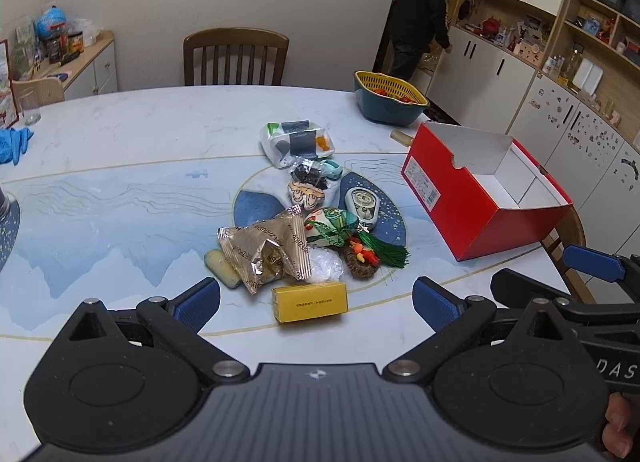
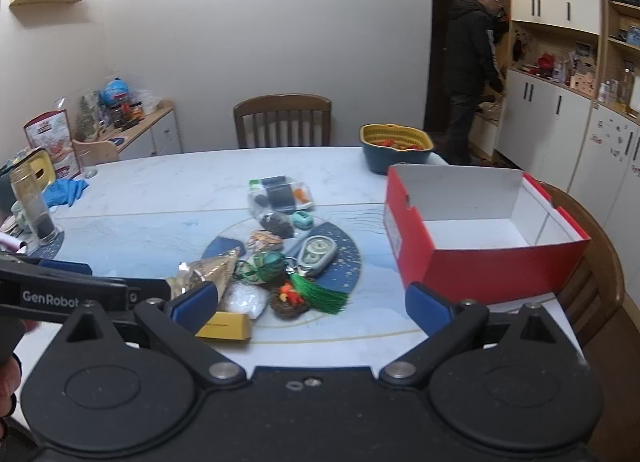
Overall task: Organize objects
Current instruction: 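Move left tool to the gold foil bag while right tool approaches the green pouch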
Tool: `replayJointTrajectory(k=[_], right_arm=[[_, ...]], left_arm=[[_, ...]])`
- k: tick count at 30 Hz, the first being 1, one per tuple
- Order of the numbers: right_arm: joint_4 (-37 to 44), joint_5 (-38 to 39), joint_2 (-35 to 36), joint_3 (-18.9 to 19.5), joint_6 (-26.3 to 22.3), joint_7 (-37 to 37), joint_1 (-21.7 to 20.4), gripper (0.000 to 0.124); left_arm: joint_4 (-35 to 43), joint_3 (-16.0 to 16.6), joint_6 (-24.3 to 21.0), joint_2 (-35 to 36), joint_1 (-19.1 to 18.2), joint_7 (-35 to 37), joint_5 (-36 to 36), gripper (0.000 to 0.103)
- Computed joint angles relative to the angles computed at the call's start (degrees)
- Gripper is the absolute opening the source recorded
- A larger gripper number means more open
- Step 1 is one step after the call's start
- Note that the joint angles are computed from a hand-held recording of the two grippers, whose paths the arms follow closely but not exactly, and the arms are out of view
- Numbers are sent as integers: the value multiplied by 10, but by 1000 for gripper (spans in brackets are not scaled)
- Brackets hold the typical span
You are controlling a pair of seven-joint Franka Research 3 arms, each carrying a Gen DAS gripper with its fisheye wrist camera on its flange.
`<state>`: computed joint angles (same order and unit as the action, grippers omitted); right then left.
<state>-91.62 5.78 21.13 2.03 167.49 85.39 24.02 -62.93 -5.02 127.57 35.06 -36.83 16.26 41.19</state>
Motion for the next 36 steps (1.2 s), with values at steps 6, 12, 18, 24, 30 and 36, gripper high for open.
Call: replayJointTrajectory(k=[6, 12, 18, 24, 30, 36], right_arm=[[37, 20, 19, 19, -39, -33, -12, 100], [92, 55, 49, 39, -101, -78, -29, 94], [131, 66, 73, 36, -131, -100, -30, 94], [200, 77, 113, 40, -188, -130, -37, 94], [280, 95, 164, 50, -237, -169, -44, 90], [402, 91, 242, 44, -303, -181, -36, 84]], left_arm=[[-18, -2, 8, -10, 9, -9, -5, 103], [-11, -4, 10, -4, 18, -5, -16, 103], [22, 1, -5, 15, 18, 14, -23, 103], [32, 9, -3, 25, 22, 12, -28, 103], [64, 15, -18, 51, 24, 33, -33, 103], [92, 14, -25, 81, 36, 55, -61, 103]])
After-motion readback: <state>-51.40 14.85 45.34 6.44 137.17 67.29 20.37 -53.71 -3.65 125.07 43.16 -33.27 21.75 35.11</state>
